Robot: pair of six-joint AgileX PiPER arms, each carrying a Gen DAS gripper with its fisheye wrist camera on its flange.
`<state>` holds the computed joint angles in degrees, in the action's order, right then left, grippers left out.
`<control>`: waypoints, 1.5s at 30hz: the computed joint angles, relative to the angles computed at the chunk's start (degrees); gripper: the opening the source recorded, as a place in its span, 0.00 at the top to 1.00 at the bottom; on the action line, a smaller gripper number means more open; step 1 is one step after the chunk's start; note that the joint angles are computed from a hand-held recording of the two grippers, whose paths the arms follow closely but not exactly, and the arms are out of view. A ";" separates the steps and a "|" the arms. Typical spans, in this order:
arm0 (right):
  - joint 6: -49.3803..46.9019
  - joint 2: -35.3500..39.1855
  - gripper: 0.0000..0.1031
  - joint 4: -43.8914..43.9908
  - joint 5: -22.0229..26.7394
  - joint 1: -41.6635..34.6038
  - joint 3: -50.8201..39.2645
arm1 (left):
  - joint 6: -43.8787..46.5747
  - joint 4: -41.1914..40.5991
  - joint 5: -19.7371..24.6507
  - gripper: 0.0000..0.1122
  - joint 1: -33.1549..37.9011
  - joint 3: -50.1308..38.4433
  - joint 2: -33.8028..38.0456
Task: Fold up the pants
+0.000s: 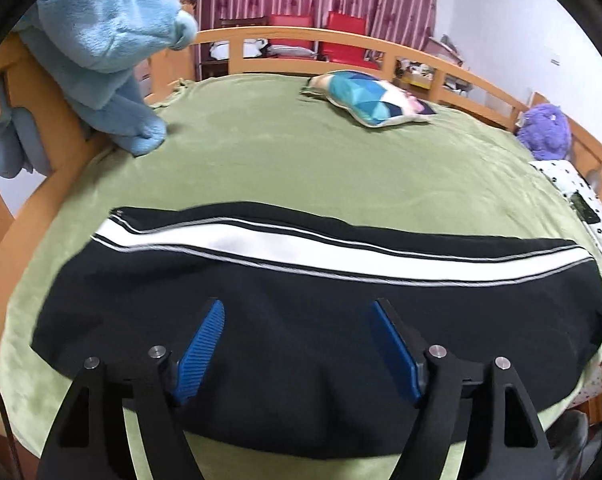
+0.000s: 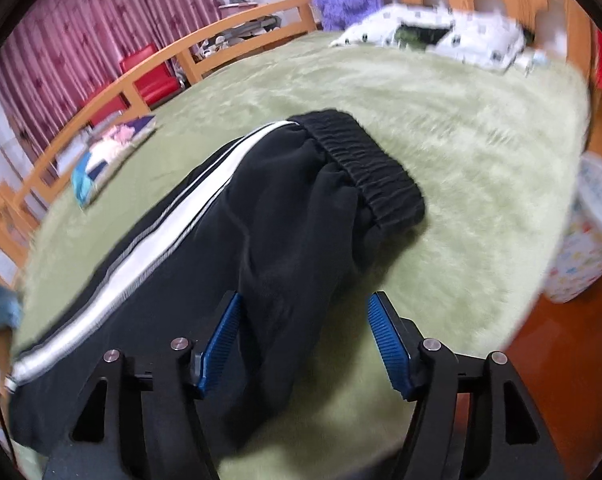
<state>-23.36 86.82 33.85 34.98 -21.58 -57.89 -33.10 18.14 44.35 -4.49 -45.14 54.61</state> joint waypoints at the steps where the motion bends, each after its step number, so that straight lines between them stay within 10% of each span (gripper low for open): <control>1: -4.58 3.07 0.35 5.73 1.84 -1.89 -1.59 | -4.96 3.08 1.09 0.33 -3.53 0.35 -0.42; 7: -10.69 18.66 0.35 19.61 10.94 -5.12 -14.01 | -21.99 7.47 3.64 0.33 -13.94 0.96 1.05; 11: -9.90 21.44 0.82 20.76 13.51 -6.22 -21.58 | -26.69 9.51 5.08 0.33 -18.10 -1.26 4.17; 16: -23.82 15.37 0.81 32.61 20.97 -12.39 -23.10 | -33.62 17.50 10.71 0.33 -26.69 -2.89 5.09; 20: -14.72 19.40 0.57 16.17 14.38 -9.06 -25.14 | -31.58 16.06 10.18 0.33 -25.06 -1.05 3.23; 28: -4.29 12.00 0.52 -3.82 4.67 -5.97 -13.02 | -13.58 7.78 6.87 0.33 -4.99 4.83 -7.57; 35: 10.53 -2.59 0.52 -22.92 -0.19 5.42 -5.05 | 25.99 -14.86 -3.24 0.34 30.34 3.61 -4.09; 45: 30.98 -8.69 0.52 -38.19 -2.19 25.75 -2.42 | 44.10 -25.10 -9.21 0.34 39.52 -3.14 8.81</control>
